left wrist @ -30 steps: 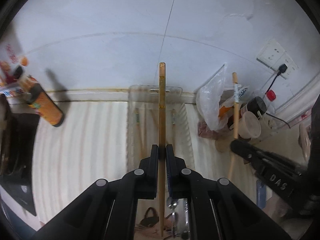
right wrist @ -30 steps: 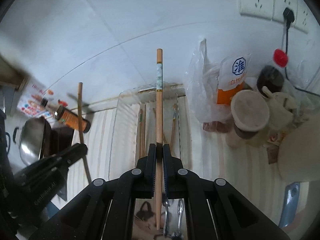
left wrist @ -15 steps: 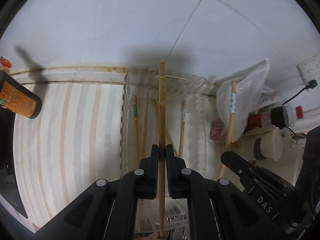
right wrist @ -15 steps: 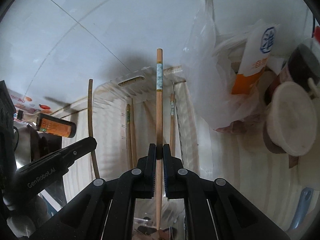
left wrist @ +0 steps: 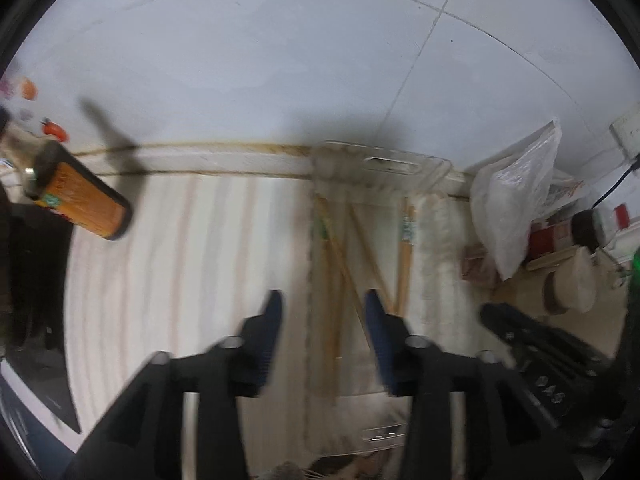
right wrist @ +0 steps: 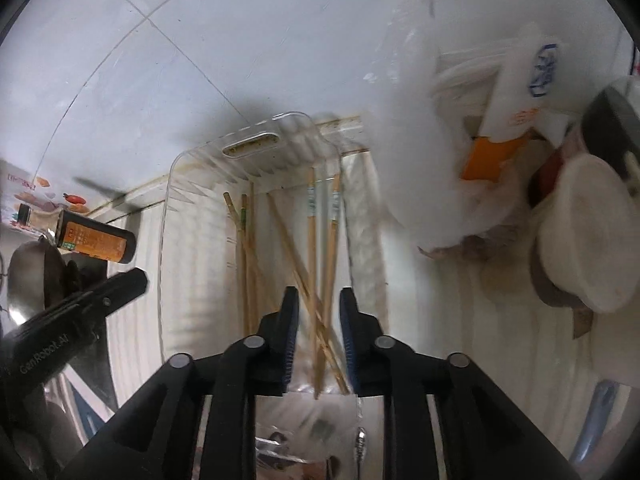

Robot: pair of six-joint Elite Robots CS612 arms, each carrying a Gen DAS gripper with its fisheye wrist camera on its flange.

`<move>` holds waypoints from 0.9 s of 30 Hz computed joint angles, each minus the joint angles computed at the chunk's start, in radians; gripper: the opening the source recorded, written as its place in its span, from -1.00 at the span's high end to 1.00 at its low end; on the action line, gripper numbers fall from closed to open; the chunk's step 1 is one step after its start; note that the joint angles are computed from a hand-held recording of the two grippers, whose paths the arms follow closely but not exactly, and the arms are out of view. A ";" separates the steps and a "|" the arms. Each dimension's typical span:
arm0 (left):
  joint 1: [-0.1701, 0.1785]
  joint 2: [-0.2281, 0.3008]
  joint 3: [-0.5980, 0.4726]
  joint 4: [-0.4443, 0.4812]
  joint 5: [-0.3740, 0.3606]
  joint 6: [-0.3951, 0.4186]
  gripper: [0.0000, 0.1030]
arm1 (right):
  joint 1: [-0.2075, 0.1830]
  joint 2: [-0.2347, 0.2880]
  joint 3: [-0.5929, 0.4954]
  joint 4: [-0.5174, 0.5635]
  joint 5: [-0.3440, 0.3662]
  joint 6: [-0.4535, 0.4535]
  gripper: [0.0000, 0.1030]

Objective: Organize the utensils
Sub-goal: 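Open both tools to release the chopsticks into the basket, then withdraw both open tools from the basket back toward the spoons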

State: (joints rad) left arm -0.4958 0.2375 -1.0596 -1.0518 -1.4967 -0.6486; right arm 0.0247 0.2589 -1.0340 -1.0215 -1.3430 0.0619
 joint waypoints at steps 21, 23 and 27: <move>-0.107 0.107 -0.340 0.105 0.320 -0.013 -1.00 | 0.009 0.127 -0.414 -0.001 -0.238 -0.087 -0.94; -0.120 0.107 -0.366 0.109 0.341 -0.009 -1.00 | 0.008 0.126 -0.439 0.002 -0.235 -0.091 -0.96; -0.137 0.104 -0.405 0.119 0.346 -0.014 -1.00 | 0.002 0.121 -0.488 0.007 -0.211 -0.084 -0.96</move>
State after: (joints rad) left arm -0.6324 0.3414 -1.4650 -0.9333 -1.1509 -0.6623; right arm 0.0266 0.3800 -1.5219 -1.0142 -1.5543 -0.0218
